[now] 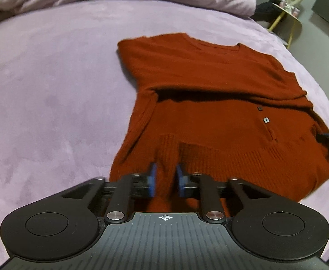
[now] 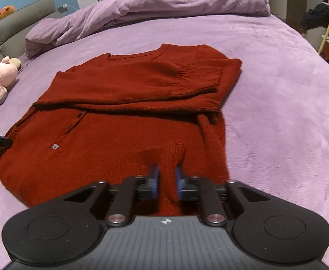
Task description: Fold small clothes
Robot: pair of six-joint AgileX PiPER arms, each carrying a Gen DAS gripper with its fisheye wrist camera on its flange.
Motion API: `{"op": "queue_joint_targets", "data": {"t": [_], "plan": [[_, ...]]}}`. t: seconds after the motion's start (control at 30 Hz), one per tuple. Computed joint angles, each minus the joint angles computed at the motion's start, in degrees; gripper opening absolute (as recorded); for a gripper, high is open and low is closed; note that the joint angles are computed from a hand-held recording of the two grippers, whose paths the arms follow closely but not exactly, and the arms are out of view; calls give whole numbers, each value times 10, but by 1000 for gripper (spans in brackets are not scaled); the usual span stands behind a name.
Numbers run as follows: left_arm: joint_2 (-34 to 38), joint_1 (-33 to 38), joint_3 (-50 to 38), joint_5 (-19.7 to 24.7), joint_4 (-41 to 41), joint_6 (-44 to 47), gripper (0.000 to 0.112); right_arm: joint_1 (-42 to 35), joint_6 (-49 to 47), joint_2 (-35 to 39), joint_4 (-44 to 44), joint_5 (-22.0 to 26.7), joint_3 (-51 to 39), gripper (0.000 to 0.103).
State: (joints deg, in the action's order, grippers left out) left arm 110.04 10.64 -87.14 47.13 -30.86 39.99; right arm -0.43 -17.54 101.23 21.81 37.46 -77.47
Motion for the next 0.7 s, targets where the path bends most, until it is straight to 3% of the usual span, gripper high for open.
{"op": "queue_joint_targets", "data": {"t": [0.23,0.4,0.53,0.63,0.7], "plan": [[-56,-5,33,-34,-38,39,11,5,-2,-45,10,-28,20,6],[-61,-4,0,-46,-74,35,10,-3,10,-58,28,-44,-1,6],[-24,-21,-79,-75,-55,-12,10,-4,59,-30,-5,-75,-59,6],[41,-41,-177,-92,2,-85,10,5,131,31,-85,-85,-140,6],[99,-54,-261,-79,54,-156,10,12,180,88,-140,-71,-210,6]]}}
